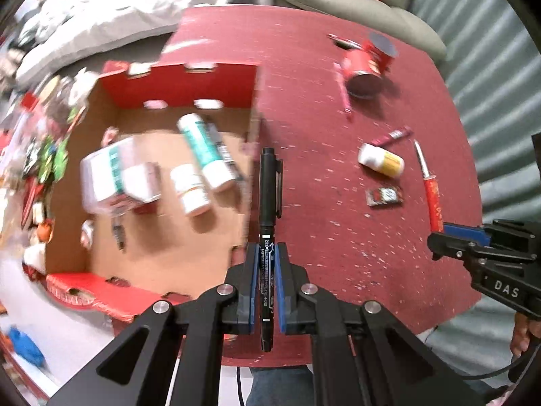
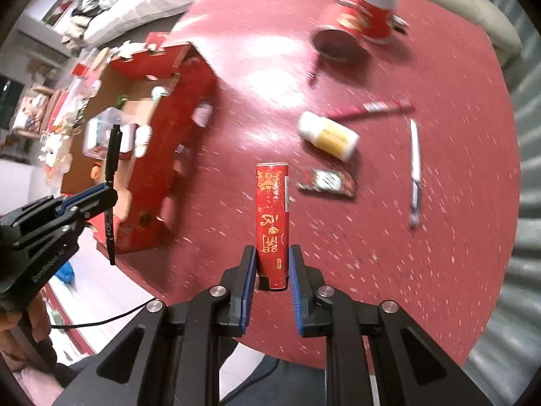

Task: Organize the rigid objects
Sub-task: 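Carry black marker with left tool while right tool carries red tube over the box, then open right tool dropping red tube in box while left tool releases marker there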

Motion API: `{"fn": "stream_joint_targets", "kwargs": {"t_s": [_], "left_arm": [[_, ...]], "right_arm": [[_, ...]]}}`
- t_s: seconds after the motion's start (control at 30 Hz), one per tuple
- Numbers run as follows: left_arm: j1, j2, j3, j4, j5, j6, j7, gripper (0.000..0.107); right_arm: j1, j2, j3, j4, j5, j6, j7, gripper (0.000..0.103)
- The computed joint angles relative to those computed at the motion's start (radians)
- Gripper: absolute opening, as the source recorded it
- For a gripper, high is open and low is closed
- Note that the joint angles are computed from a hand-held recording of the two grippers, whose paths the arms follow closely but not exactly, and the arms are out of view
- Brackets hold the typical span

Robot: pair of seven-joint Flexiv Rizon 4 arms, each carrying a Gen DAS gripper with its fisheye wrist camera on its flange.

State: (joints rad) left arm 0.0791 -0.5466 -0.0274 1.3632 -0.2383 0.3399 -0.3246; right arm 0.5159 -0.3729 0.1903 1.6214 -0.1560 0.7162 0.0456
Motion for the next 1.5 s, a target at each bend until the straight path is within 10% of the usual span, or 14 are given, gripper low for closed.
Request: {"fn": "stream_joint_targets", "kwargs": {"t_s": [0.73, 1.5], "left_arm": [[0.064, -0.209, 0.022, -0.317, 0.027, -0.03, -0.281, 0.009], [0.071, -0.272, 0.019, -0.404, 0.05, -0.087, -0.3, 0.009]], "right_arm": [[0.033, -0.396, -0.048, -0.727, 0.027, -0.252, -0.497, 0.021], [0.058, -0.508, -0.084, -0.948, 0.079, -0.395, -0.559, 0.02]]}}
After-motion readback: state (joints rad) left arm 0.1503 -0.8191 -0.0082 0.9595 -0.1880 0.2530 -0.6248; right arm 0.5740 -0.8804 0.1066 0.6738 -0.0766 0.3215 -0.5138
